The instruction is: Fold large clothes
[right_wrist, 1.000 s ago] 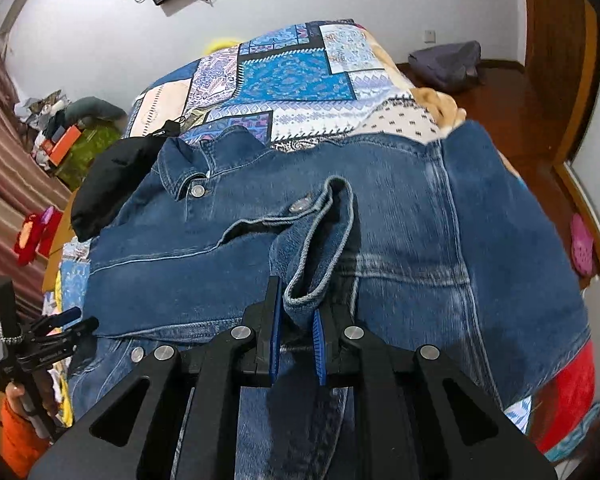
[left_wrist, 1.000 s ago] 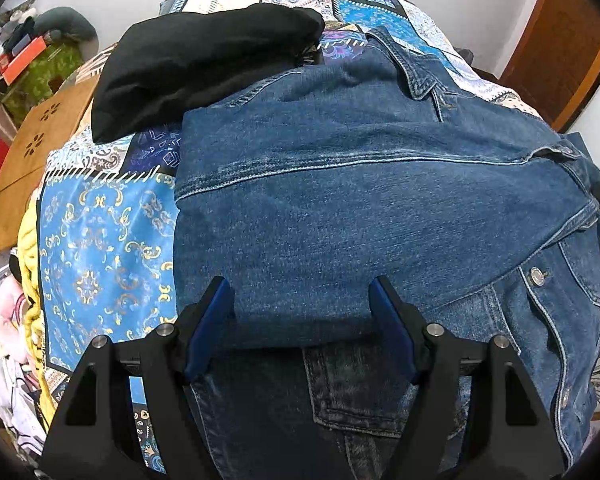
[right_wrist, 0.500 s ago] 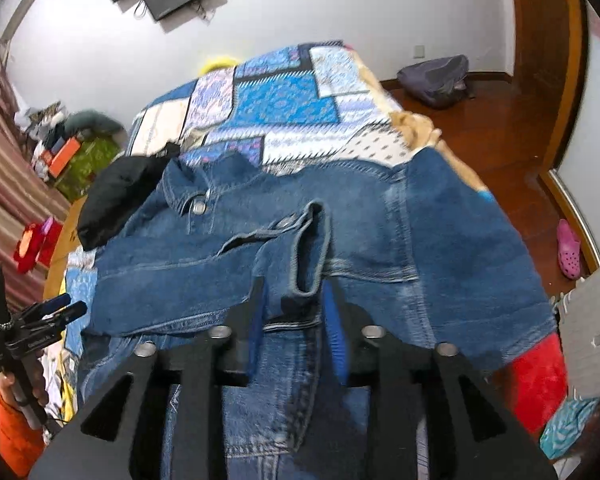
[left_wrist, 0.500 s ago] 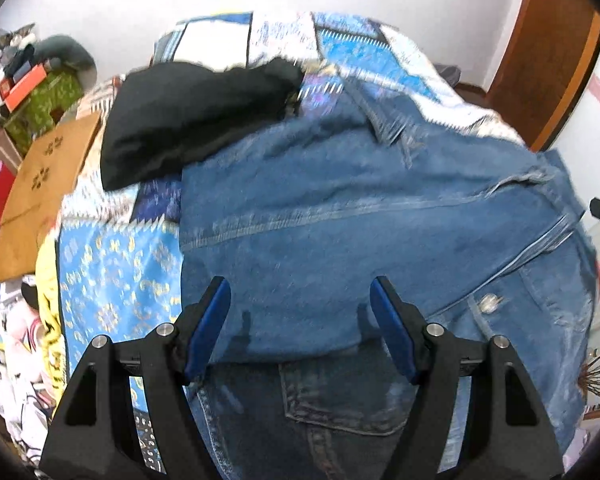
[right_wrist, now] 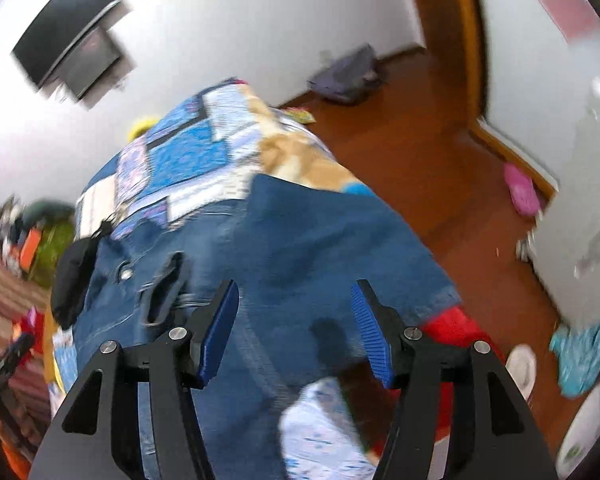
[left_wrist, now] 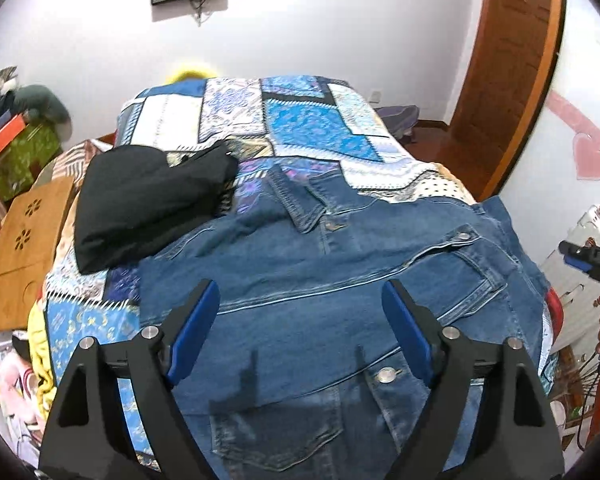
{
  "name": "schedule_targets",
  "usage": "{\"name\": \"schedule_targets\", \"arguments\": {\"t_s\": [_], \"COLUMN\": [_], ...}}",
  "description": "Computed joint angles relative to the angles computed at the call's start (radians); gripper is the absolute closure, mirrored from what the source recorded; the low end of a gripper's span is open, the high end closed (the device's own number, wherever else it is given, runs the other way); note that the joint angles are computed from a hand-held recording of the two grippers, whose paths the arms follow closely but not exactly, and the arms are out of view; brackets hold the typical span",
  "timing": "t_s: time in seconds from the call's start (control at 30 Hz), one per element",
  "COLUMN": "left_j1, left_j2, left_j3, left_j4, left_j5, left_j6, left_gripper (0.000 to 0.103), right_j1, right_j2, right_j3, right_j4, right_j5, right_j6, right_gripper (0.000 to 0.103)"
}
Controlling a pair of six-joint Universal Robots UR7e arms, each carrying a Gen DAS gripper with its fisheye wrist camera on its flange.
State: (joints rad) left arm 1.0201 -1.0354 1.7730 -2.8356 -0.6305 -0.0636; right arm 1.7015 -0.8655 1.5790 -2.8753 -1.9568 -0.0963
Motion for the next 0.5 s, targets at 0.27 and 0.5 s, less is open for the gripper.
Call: {"name": "schedule_targets", "arguments": {"t_s": [0.27,0.5], "left_j1": [0.010,0.020], "left_j2": [0.048,0.061], "left_j3": [-0.040,-0.049], "left_j4": [0.078,0.104], "left_j5": [-0.033,-0.040], "left_j6": [-0.034,-0.056], "left_gripper": [0.020,0.020], "right_j1": [-0.115,-0.139], "right_j2": [-0.013,0.014], "right_j3": [0.004,-0.028], "right_j4": [0.097,0.085], "right_j5": [0.103,0.165], "right_j6": [0.198,0.237], "right_gripper": [0.048,0.048]}}
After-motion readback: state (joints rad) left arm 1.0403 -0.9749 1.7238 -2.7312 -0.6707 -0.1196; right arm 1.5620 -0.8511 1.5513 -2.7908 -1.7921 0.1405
